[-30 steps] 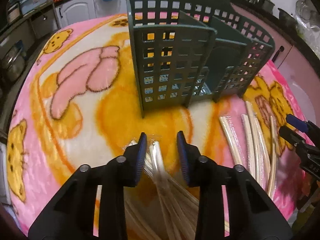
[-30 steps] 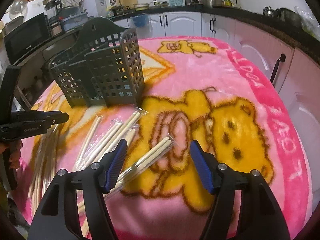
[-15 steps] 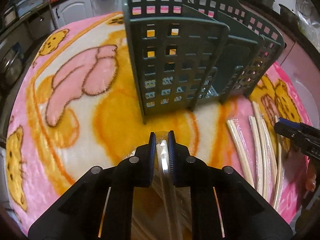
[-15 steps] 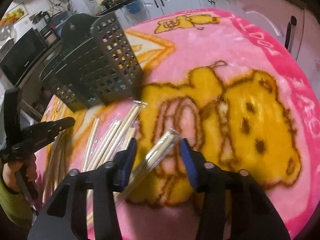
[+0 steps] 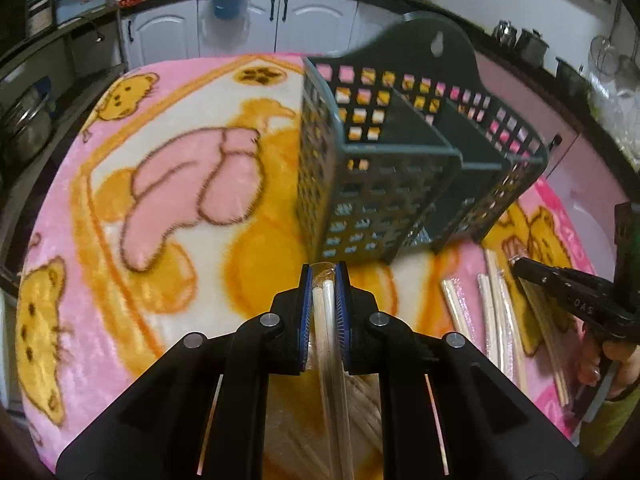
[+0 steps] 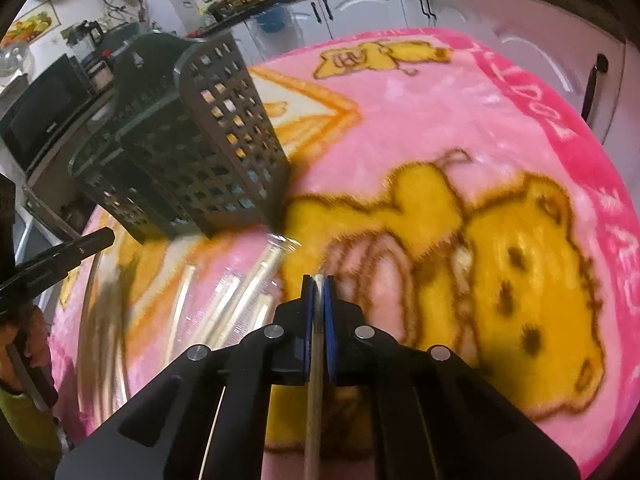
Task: Organize utensils
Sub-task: 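Lift the left tool's chopstick over the green caddy while the right tool carries its own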
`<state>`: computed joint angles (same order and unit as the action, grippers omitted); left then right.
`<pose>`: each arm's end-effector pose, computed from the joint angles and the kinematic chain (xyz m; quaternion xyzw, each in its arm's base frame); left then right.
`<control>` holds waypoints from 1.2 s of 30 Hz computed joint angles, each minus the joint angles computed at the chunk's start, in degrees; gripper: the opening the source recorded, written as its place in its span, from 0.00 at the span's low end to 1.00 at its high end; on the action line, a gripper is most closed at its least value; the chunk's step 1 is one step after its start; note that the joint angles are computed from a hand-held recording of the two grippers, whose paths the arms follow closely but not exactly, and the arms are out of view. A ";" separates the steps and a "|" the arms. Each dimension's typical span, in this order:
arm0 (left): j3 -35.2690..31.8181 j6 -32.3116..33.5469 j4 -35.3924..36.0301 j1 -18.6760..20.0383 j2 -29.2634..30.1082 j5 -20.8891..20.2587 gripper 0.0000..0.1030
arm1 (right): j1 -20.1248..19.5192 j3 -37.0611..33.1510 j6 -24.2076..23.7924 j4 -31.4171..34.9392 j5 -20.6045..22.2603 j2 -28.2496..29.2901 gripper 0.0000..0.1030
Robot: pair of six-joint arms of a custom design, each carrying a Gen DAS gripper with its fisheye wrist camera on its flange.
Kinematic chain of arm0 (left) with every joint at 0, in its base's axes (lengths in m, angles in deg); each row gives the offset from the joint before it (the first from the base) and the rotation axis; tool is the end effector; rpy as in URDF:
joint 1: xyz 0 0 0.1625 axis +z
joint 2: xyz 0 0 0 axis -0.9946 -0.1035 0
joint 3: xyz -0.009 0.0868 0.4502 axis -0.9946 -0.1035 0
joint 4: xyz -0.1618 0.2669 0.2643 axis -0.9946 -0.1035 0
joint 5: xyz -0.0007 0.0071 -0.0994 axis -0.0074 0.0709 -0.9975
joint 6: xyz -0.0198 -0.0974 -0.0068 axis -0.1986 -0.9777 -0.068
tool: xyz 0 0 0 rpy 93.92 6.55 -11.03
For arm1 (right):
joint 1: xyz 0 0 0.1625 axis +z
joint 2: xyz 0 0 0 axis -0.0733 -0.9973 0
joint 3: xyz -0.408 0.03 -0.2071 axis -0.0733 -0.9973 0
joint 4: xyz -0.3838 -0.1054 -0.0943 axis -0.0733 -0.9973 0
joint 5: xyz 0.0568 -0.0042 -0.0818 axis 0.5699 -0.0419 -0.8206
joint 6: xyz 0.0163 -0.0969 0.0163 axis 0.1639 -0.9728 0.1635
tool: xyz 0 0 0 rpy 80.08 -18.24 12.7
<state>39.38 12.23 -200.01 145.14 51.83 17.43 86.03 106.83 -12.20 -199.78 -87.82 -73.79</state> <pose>-0.2155 -0.7832 0.0478 0.2310 0.9082 -0.2418 0.2516 0.0057 -0.7228 0.2087 0.1105 -0.9210 0.3017 0.2202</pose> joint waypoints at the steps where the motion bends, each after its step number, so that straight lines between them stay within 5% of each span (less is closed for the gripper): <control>1: 0.58 0.12 -0.85 0.06 -0.62 -0.57 0.07 | 0.13 0.31 -0.28 -0.43 0.86 -0.25 0.05; 21: 5.39 4.58 -17.77 -4.06 -5.72 -5.55 0.06 | 5.72 5.20 -9.11 -13.38 13.39 -5.63 0.05; 36: 0.48 9.85 -22.44 -7.56 -4.58 -8.28 0.03 | 7.94 -1.46 -11.46 -22.56 20.84 -1.85 0.05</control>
